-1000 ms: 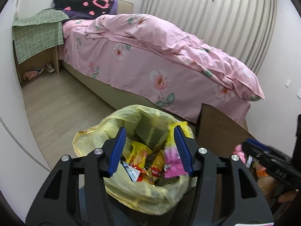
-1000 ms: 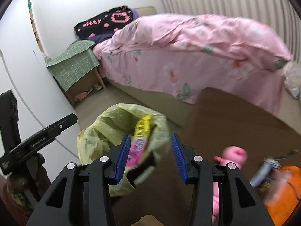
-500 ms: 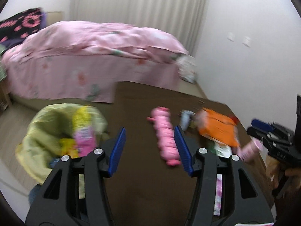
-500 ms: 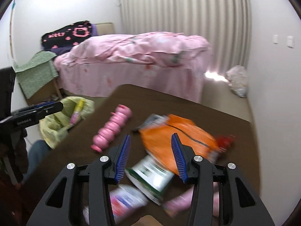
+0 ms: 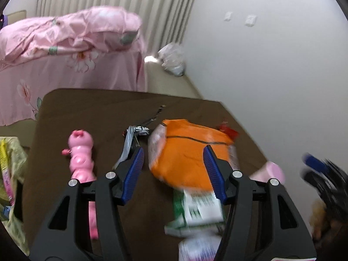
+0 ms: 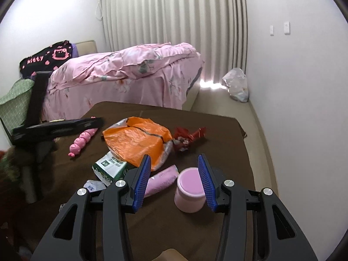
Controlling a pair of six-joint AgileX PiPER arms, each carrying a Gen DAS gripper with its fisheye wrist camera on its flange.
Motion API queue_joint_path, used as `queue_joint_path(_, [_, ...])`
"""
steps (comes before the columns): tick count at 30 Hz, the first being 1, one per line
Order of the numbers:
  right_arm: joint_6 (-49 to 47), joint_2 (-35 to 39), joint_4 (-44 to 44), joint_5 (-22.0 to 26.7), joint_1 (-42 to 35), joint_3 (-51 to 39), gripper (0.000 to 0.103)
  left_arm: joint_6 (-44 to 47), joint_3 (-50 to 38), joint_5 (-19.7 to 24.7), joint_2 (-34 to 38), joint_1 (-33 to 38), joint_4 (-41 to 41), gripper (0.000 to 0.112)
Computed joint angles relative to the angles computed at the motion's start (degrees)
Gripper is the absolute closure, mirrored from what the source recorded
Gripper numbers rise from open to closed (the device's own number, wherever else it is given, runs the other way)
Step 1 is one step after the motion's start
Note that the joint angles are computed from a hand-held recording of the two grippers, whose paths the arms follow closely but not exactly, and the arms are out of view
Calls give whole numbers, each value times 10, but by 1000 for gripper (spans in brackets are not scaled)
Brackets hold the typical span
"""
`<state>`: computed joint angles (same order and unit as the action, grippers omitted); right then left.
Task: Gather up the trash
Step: 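Move both open tools back toward the orange plastic bag, then grasp the orange plastic bag and grey strap with the left tool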
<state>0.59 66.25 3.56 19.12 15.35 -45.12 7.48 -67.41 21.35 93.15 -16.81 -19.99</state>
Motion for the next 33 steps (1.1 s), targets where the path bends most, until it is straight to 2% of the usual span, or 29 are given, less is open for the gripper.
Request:
queue_joint_path(1, [-19,4,20,-2,-7,5,61,-37,-33,14,35,0,27,58])
queue_joint_path(3, [-35,9,34,-5,-15,10,61,-48,-82,50,83,9,22,59])
queue_joint_path(5, [-55,23,54,-10,-22,10,61,-48,-115,80,116,16,11,75])
queue_joint_path(7, [-76,34,76,-13,-28,6,61,-6,-102,80,109,25,-30,88])
queue_joint_path(8, [-85,36,89,-14,-28,6,61,17,-93,81,101,29,-49,91])
queue_joint_path(10, [-105,52,116,-17,-28,-3,61,45,-62,78,71,39,-73,97])
queue_joint_path(14, [-51,79,69,-26,-3,-24,61,48,22,50,-27,61,-77,97])
queue_joint_path(17, [53,101,-38,-22,24,-51,61,-4,80,39,-109,77,-7,97])
queue_joint_path(22, [193,149,-193,19,37,-127,61,-27,146,76,-193,110,74,97])
queue_joint_path(24, [198,161,-203,32,29,-145,61,45,174,96,-214,143,17,97])
queue_joint_path(27, [101,180,-93,44,2,-171,61,169,208,123,-222,200,-93,96])
queue_joint_path(30, [31,186,-12,52,1,-175,61,233,235,138,-238,225,-144,96])
queue_joint_path(33, [44,193,-24,50,28,-174,61,306,247,164,-241,248,-210,89])
